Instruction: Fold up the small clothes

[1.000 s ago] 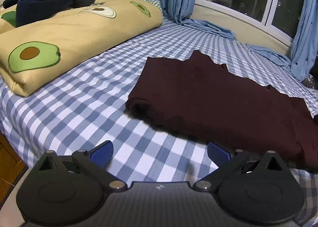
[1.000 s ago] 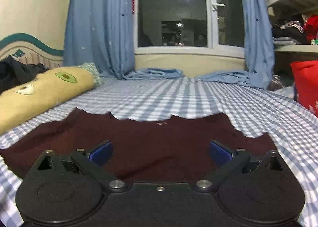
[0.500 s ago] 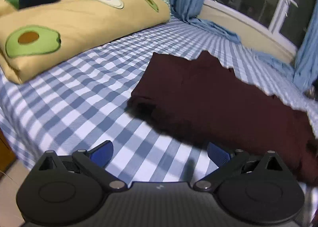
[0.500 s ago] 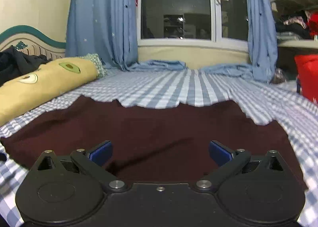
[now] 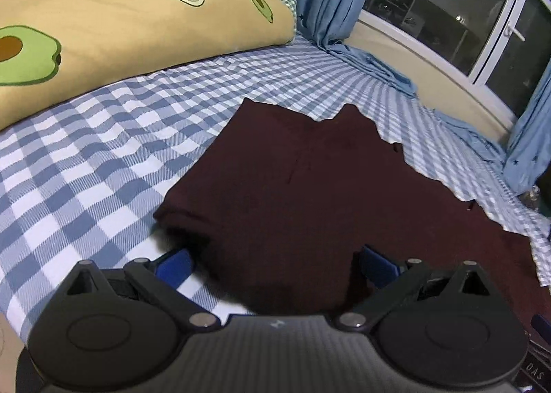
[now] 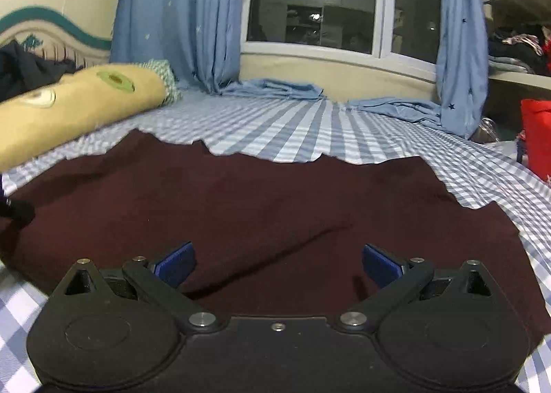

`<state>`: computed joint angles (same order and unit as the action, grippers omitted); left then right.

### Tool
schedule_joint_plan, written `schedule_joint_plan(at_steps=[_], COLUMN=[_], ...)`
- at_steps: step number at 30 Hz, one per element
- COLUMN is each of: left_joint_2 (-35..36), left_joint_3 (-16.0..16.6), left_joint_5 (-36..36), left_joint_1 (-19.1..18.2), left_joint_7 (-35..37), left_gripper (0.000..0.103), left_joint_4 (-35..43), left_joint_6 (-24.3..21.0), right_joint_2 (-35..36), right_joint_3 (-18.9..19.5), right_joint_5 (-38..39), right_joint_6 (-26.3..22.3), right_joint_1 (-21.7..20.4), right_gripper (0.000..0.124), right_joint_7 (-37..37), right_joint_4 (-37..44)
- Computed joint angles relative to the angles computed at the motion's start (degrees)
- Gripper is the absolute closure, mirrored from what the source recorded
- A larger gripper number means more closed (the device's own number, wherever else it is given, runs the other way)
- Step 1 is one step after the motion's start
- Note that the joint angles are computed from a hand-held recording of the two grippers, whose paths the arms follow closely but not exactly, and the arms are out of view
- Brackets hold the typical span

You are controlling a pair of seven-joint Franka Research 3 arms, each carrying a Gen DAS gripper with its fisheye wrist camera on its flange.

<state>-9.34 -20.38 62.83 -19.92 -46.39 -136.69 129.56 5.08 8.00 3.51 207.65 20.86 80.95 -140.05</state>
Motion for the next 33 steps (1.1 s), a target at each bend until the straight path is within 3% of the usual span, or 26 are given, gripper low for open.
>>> schedule_joint_plan(at_steps=[4,9,14,19,22,25,30,33], left_joint_2=[2.15,5.14,5.99,4.86,3.66,3.80,3.10,2.99], left_joint_3=[-0.17,-0.34,0.03,0.10,0.04,-0.15,-0.17,-0.10], left_joint_5=[0.28,1.10,1.90,1.98,1.95,1.35,0.72,0.38], left_joint_1=[-0.33,-2.15,-3.40,-4.22,-4.13,-4.10,-4.06,-3.74], left_joint_7=[1.91,4.22,1.70,-1.97,-4.25,-2.32,-0.34,-0.12], left_gripper=[0.001,0.001,0.003,0.031,0.040,0.046,0.048,0.048], left_joint_4=[1.58,3.86,4.64,3.85,2.97,3.63,3.76,3.72], left_joint_6=[-2.89,-7.73,-10.53,-12.62,-12.76,-13.61,-13.62,-13.03], right_joint_2=[2.07,2.32,2.37,2.33,2.25,2.35,2.03,1.62], right_joint_3=[-0.82,0.65,0.66,0.19,0.33,-0.27,-0.22,-0.22], right_joint_5=[11.10,6.98,5.60,8.20,8.30,12.60,17.16,17.58], right_joint_6=[-1.72,-2.99,-1.45,-0.44,-0.07,0.68,6.05,4.33], right_joint_1=[4.38,1.70,1.27,2.56,2.44,4.31,5.37,4.86], right_gripper=[0.021,0.021,0.021,0.021,0.021,0.021,0.021,0.021], right_joint_7=[-11.62,-8.25,-6.72,-8.60,-7.94,-11.69,-14.36,-15.21], right_joint_4=[2.31,2.47,1.65,1.31,1.05,1.15,-0.07,-0.27])
